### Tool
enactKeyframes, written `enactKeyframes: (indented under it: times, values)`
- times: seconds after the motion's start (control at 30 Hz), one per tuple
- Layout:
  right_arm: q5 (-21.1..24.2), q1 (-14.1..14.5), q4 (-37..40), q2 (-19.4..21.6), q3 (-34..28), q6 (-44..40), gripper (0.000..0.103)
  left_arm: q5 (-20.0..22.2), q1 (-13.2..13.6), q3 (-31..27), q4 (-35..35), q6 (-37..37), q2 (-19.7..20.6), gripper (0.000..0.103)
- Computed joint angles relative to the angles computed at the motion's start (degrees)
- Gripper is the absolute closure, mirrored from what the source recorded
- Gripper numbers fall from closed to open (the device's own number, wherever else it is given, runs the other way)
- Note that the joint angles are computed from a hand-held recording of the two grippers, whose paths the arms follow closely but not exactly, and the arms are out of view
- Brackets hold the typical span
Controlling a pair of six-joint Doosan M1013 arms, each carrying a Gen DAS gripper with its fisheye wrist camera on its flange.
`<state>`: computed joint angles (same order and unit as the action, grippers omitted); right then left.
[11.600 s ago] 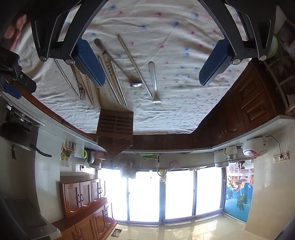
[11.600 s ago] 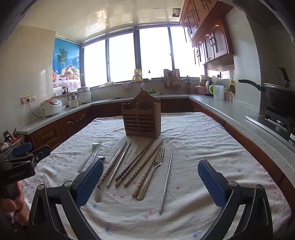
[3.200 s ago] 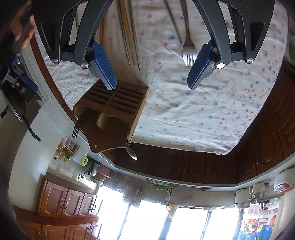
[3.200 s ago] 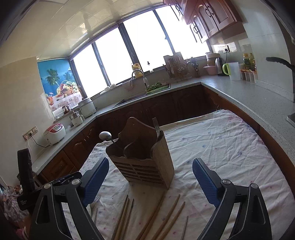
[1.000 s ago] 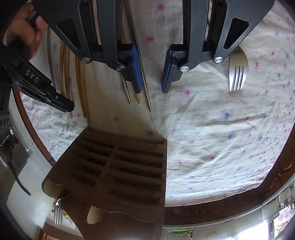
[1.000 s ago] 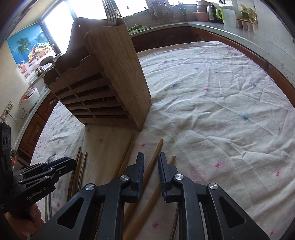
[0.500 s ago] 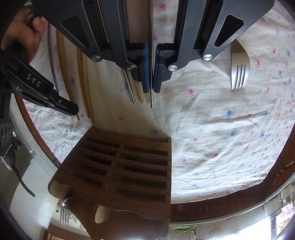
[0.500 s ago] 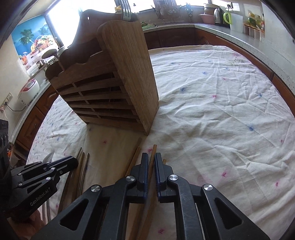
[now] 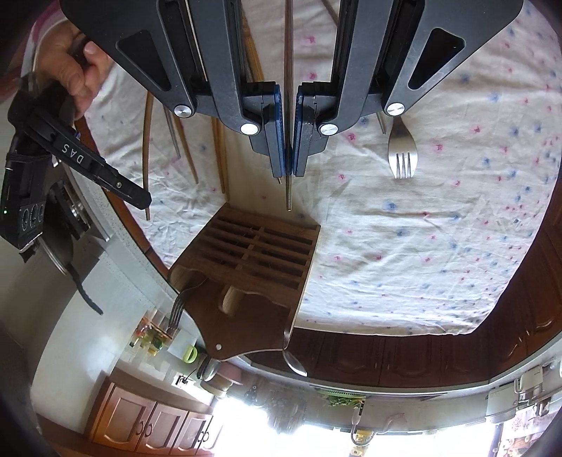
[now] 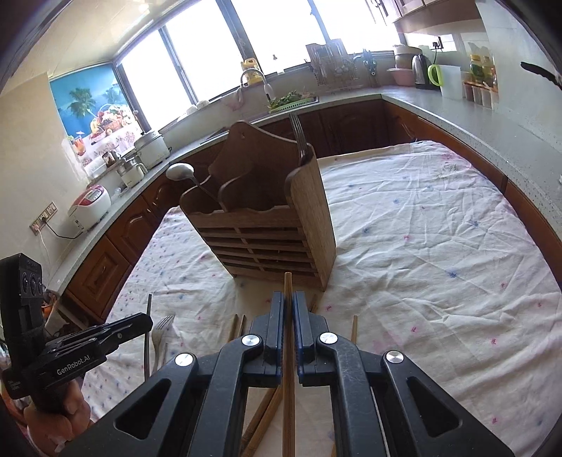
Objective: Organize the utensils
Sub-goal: 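Lift the steel chopstick with the left tool over the wooden holder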
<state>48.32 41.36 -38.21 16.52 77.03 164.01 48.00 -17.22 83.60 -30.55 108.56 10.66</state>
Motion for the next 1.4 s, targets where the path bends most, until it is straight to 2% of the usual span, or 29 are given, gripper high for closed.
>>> enactKeyframes:
  times: [0.37, 0.63, 1.07, 1.4]
  values:
    - [0.01, 3.18, -7.94, -2.57, -0.1, 4.29, 0.098, -1.74, 1.77, 2.5, -6.78, 5.26, -4.5, 0.099]
    - [0.5, 4.15, -12.89, -3.46, -0.61, 6.33, 0.098, -3.96, 2.07, 3.36, -9.05, 8.02, -6.33, 0.099]
    - [-0.14, 3.66, -16.04, -3.46, -1.51, 6.93, 0.098, -6.17, 2.14, 2.01, -10.32, 8.52, -6.19, 0.099]
    - [-0.4, 2.41, -19.79, -2.59, -4.17, 7.12, 0.098, -9.03, 2.35, -2.25, -13.16, 9.25, -4.43, 0.099]
